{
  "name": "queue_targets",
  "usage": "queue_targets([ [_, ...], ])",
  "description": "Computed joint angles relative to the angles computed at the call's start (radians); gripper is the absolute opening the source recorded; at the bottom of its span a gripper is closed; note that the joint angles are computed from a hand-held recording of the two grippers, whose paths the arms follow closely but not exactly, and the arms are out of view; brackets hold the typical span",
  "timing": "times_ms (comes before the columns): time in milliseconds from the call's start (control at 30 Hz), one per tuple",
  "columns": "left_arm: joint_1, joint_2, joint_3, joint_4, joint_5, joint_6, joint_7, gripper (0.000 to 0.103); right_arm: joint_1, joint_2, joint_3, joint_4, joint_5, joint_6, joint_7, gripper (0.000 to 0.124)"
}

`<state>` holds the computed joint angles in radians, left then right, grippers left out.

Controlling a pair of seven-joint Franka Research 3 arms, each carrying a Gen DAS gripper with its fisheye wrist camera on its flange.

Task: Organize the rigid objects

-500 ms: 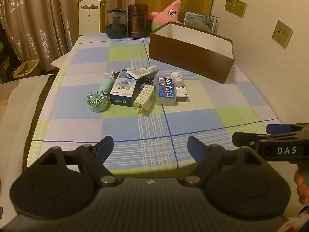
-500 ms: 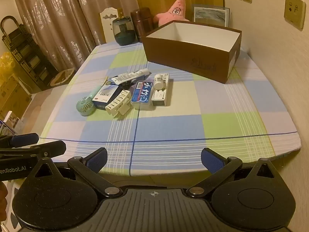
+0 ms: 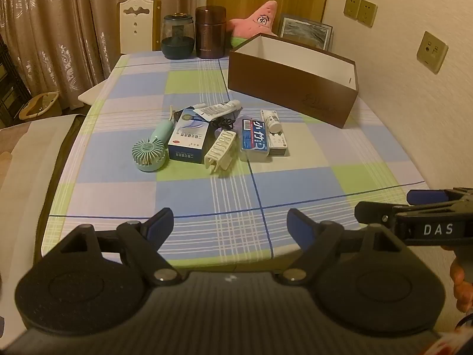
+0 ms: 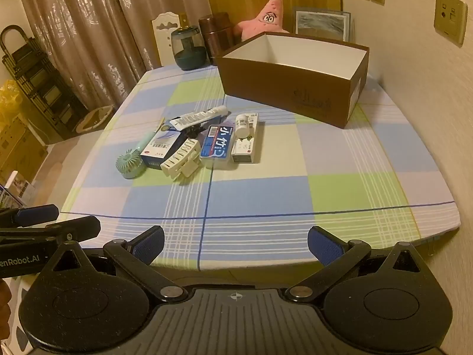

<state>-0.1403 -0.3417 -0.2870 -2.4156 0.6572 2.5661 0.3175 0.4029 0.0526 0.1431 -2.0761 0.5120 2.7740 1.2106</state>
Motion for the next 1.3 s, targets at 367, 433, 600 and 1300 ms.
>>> queue_targets([
  [367,-0.001,0.001,0.0,0.001,0.003,0.0,-0.003,0.083,0.0,0.003,-0.001,0.006,-0.01,-0.001,0.007,0.103],
  [433,0.002,-0.001,0.004,-0.004,0.005,0.008,0.0,0.083,0.001,0.003,0.0,0.005,-0.012,0.001,0.009,0.103],
  [600,0.004,-0.002,0.006,-0.001,-0.001,0.007,0.011,0.083,0.001,0.002,0.0,0.006,-0.011,0.0,0.01,0.103],
  [1300,0.0,-0.015,-0.001,0.001,-0.007,-0.005,0.013,0.083,0.003,-0.01,0.0,0.009,-0.016,-0.004,0.016,0.103],
])
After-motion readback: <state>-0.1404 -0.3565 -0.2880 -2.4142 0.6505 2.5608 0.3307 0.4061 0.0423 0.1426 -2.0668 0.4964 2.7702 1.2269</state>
